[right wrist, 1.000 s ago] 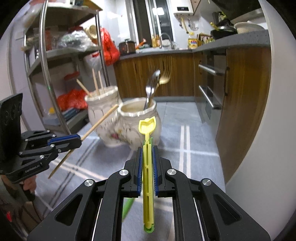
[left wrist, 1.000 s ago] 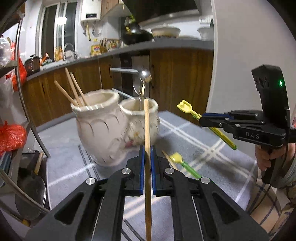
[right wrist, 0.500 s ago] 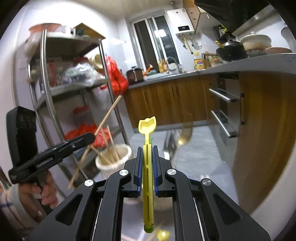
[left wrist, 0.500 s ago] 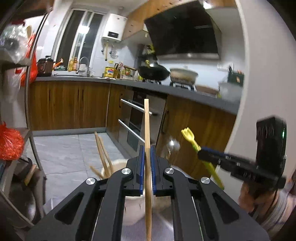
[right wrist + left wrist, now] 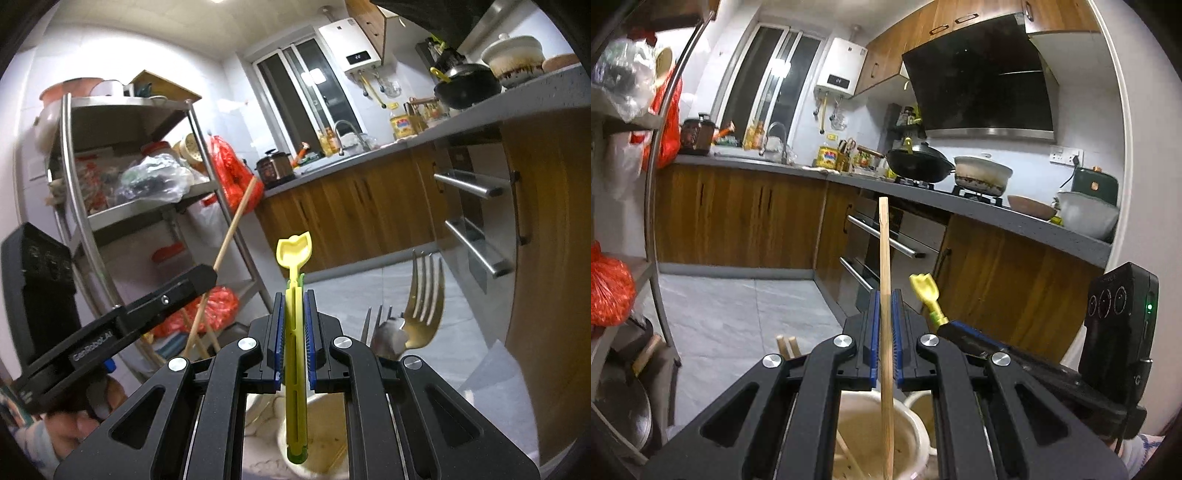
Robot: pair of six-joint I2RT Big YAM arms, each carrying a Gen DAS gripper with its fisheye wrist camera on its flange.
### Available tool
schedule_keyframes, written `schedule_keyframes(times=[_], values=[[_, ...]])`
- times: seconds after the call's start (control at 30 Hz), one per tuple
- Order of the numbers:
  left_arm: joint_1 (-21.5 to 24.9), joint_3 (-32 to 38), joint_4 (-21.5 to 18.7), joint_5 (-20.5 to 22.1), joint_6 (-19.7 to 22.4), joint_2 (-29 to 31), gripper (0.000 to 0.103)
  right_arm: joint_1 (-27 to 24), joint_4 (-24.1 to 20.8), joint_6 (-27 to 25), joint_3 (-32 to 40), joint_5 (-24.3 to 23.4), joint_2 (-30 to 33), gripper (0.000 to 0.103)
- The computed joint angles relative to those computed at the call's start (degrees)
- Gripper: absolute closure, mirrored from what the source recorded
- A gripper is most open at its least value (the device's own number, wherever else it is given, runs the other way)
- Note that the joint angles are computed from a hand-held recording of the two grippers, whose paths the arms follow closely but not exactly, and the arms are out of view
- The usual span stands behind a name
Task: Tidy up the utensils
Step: 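Carry the chopstick and yellow tongs over the holder and lower them inside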
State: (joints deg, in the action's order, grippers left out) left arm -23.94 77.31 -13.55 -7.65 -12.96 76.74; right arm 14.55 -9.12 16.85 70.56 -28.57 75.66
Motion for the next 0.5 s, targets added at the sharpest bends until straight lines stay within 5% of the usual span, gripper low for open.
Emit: schedule_keyframes(times=[0.23, 0.5], values=[[-1.97, -1.51, 5.56, -6.24, 5.61, 1.42, 0.097, 1.44, 3.94, -2.52, -1.29, 3.87, 1.13, 0.092], [-2.53, -3.16, 5.43, -6.38, 9.24, 1.04, 0.097, 2.18, 3.49, -6.77, -2.99, 5.38, 0.96, 0.092]])
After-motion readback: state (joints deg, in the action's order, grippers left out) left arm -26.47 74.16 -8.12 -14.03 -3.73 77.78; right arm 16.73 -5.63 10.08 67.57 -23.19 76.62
